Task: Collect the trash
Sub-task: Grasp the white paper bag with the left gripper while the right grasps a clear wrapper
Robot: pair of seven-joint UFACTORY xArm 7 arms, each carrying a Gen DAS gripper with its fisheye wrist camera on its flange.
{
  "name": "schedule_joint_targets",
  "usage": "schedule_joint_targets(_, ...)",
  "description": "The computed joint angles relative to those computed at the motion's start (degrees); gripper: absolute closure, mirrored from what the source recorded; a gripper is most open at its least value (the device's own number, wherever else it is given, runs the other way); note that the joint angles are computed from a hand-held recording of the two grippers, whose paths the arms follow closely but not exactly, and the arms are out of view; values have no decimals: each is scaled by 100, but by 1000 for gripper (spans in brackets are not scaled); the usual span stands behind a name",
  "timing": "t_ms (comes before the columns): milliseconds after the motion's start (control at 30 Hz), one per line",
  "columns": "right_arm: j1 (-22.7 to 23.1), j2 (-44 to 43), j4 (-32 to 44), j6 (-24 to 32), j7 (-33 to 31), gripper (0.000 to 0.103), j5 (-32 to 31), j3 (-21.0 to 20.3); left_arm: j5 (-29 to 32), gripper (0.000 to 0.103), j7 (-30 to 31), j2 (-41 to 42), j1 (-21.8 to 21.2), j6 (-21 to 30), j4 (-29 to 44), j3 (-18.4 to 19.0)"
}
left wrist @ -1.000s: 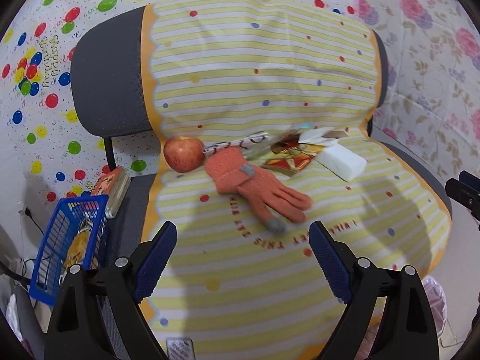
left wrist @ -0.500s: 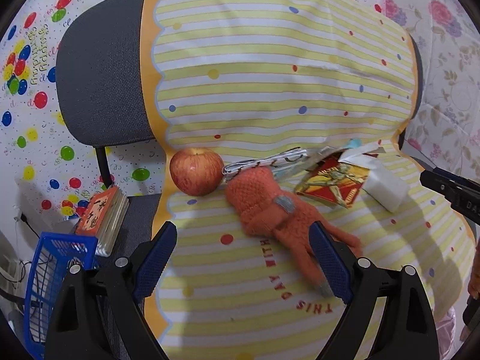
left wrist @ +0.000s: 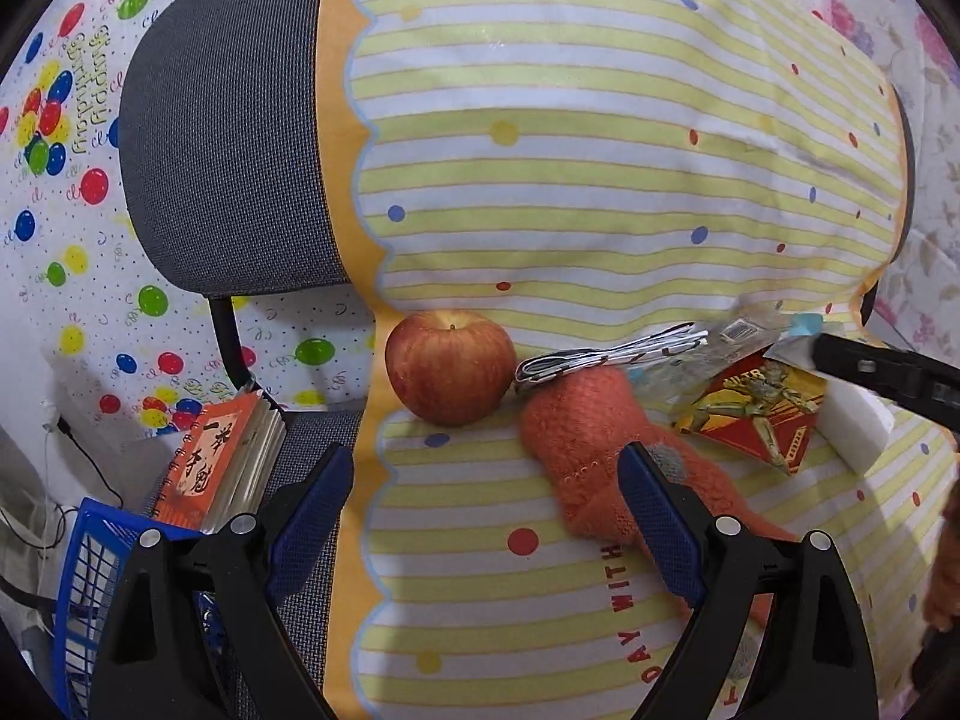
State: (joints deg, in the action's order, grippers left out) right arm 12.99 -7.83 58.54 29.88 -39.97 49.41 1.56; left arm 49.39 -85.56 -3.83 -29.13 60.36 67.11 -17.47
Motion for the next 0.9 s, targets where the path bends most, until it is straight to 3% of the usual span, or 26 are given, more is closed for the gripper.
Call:
schedule_joint_targets(167,-43,778,646,7,1304,48,-393,235,-72,14,-18,-2,-16,6,0,-4)
schedule_joint_targets(233,-67,1003,824,-33,1789,62,-649,341,-95,14,-6,-18,-19,39,1,-9)
schedule_joint_targets(300,-114,1062,873,19,2013,84,-759,417,-106,14,36,-27,-25,92,10,-20)
schedule_joint_targets(400,-166,715,580,-22,1608,97,-420,463,-44,14,194,-13,-44,189,53,-48)
schedule_joint_targets(567,-129,-99,126,256,728,100,70,152,73,14,435,91,-75,143,152,-14)
schedule_joint_targets(800,50,-1262,-720,-348,48,100,-334,-260,404,14,767,417,-81,-379,372,129)
schedule_joint_targets(900,192,-1636,-996,-432,-175,100,-509,-573,520,15,1172,740,-119,-623,634,249)
